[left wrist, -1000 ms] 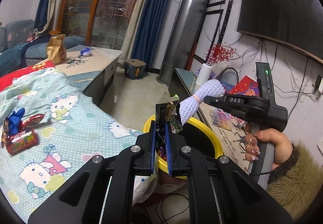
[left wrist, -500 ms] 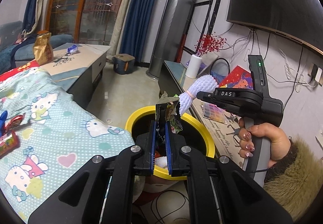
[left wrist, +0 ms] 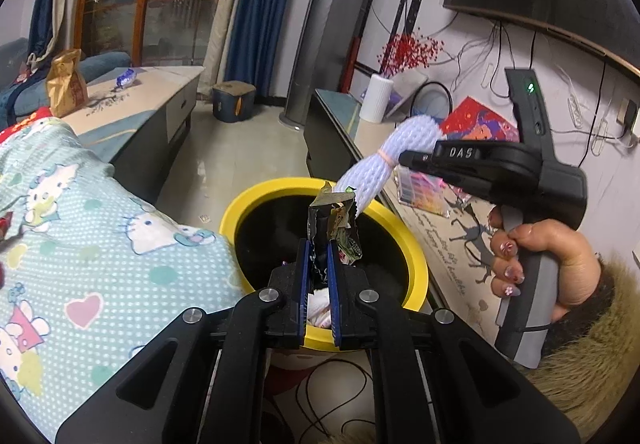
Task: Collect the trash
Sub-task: 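Open both tools over the yellow bin to drop the packet and net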
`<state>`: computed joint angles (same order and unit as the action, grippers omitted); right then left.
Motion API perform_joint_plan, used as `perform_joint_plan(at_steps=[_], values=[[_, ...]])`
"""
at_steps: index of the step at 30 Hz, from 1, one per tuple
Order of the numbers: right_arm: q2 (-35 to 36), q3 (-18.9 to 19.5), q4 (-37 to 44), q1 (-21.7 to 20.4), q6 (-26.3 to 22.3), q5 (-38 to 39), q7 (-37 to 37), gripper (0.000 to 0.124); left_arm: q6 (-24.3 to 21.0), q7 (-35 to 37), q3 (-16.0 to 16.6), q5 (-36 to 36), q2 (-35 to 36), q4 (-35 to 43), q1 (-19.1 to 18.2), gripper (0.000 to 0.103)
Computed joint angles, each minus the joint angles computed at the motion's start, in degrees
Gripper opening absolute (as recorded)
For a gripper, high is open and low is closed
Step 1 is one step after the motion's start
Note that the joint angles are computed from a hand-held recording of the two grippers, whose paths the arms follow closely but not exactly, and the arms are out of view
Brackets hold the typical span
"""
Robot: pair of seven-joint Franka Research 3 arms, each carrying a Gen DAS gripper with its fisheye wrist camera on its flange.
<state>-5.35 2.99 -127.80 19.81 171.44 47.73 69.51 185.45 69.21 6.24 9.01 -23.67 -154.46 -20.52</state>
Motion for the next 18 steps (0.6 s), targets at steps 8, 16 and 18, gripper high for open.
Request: perform_joint_plan(at_steps=[8,16,18], values=[[1.2,0.0,0.7,-1.1,-3.4,-3.6,2.2,0.011,-0.3,2.5,3.9,-0.7,4.4,2.7,-4.5,0.010],[1.7,0.8,0.0,-2.1,-4.6,-9.3,8.5,0.042,0.9,3.8,3.3,-3.9,5.4,1.8,-3.9,0.087],[1.7,0.9,0.0,-1.9,-4.5,-9.1,8.0,0.044,1.6,2.5,0.9,-2.9,4.4,0.8,-1.0,0.092]])
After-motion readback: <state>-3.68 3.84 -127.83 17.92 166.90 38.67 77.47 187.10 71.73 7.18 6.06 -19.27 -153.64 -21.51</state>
